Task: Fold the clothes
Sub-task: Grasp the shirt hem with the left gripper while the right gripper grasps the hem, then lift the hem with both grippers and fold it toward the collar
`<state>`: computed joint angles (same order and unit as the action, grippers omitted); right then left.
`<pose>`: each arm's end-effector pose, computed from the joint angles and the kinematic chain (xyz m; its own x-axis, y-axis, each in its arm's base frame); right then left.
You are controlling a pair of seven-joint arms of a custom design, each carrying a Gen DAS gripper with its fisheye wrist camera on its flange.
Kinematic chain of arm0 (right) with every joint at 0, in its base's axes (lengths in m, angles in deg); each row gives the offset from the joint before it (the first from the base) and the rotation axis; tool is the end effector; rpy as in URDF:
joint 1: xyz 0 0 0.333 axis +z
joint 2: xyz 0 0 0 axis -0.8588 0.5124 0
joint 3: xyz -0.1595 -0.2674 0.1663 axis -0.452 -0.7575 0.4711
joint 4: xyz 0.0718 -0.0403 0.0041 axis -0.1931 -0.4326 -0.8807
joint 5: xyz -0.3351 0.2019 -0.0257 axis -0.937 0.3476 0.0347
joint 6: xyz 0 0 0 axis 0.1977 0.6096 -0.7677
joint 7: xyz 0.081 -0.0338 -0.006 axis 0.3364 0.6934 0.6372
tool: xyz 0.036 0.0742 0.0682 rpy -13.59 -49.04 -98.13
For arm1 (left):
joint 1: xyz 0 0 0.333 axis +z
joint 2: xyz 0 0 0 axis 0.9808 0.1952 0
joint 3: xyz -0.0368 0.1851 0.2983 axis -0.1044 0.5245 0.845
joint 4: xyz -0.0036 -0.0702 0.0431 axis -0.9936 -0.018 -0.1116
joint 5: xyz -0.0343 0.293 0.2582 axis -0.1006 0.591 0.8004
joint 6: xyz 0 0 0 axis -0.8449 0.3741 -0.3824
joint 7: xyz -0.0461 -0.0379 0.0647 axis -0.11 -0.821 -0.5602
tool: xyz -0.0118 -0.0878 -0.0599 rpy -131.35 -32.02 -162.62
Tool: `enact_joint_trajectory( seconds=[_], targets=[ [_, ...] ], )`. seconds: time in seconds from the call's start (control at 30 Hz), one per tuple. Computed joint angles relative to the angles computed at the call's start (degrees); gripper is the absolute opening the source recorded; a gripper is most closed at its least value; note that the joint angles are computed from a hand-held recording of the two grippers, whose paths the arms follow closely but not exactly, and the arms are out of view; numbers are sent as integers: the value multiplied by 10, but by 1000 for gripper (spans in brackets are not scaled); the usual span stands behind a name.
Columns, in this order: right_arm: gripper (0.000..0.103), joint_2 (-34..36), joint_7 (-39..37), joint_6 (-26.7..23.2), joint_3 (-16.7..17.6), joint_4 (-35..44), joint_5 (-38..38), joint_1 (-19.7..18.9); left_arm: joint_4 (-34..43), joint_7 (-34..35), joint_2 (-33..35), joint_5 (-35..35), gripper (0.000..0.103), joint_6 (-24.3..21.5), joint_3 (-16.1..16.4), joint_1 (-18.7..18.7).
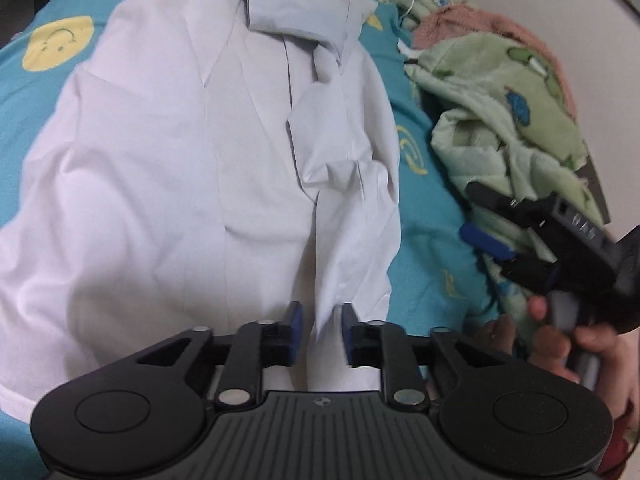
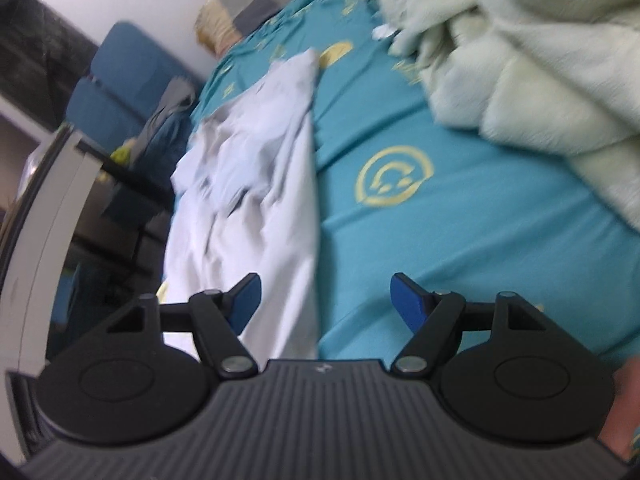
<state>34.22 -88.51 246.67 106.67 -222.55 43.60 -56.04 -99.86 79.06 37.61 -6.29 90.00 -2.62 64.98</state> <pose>0.3850 0.2063 0.5618 -0.5362 -0.5879 -0.6057 -0.4014 0.8089 -0.4296 0.5278 -0.3199 0.6161 -0.4794 -0.6876 0.5452 -0.8763 0.4084 -0.2555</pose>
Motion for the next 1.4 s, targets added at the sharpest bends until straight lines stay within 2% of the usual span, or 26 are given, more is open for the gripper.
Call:
enact_joint_trajectory(
  seconds=[0.13,0.2,0.3,0.4,0.5,0.57,0.7,0.77,0.8,0.9,1.07,1.1,1.17,1.23,1.27,1.3,1.37,1.4],
  targets=[
    [74,33,-40,41,-23,9,35,45,9,-6,-12,38,70,20,15,13],
    [74,54,-82,30,-41,24,64,77,14,-36,-11,81,79,40,22,17],
    [74,79,-129,16,-62,40,107,112,26,-73,3,116,84,50,29,27],
    [74,102,-184,-6,-83,59,154,147,47,-110,28,111,84,24,30,38],
    [73,123,-247,-40,-100,83,202,176,46,-118,34,151,84,26,24,33],
    [73,135,-272,-72,-98,102,213,183,49,-129,38,184,84,24,22,27],
    [73,147,-307,-98,-93,123,228,196,36,-143,23,230,84,55,24,22],
    [71,153,-324,-110,-92,132,237,204,31,-151,16,252,88,59,24,20],
    [71,156,-333,-115,-93,137,242,207,42,-150,22,256,91,36,23,19],
    [67,165,-361,-142,-92,155,249,215,84,-139,52,273,91,-46,17,12],
    [47,186,-428,-207,-92,198,264,231,137,-83,84,273,95,-131,7,5],
    [40,192,-440,-223,-91,209,261,233,138,-69,83,272,94,-139,6,4],
    [26,202,-445,-256,-85,230,236,234,130,-39,74,277,86,-143,3,-1],
    [15,209,-446,-284,-80,248,208,236,117,-12,60,281,69,-139,2,-5],
    [13,211,-446,-296,-78,255,196,238,109,-3,51,283,58,-135,3,-6],
    [11,205,-442,-293,-80,253,192,238,102,6,42,285,52,-131,3,-7],
    [11,179,-423,-263,-84,231,195,234,87,25,24,286,24,-120,5,-8],
    [11,163,-409,-248,-85,219,195,230,82,34,14,279,14,-114,6,-5]
  ],
)
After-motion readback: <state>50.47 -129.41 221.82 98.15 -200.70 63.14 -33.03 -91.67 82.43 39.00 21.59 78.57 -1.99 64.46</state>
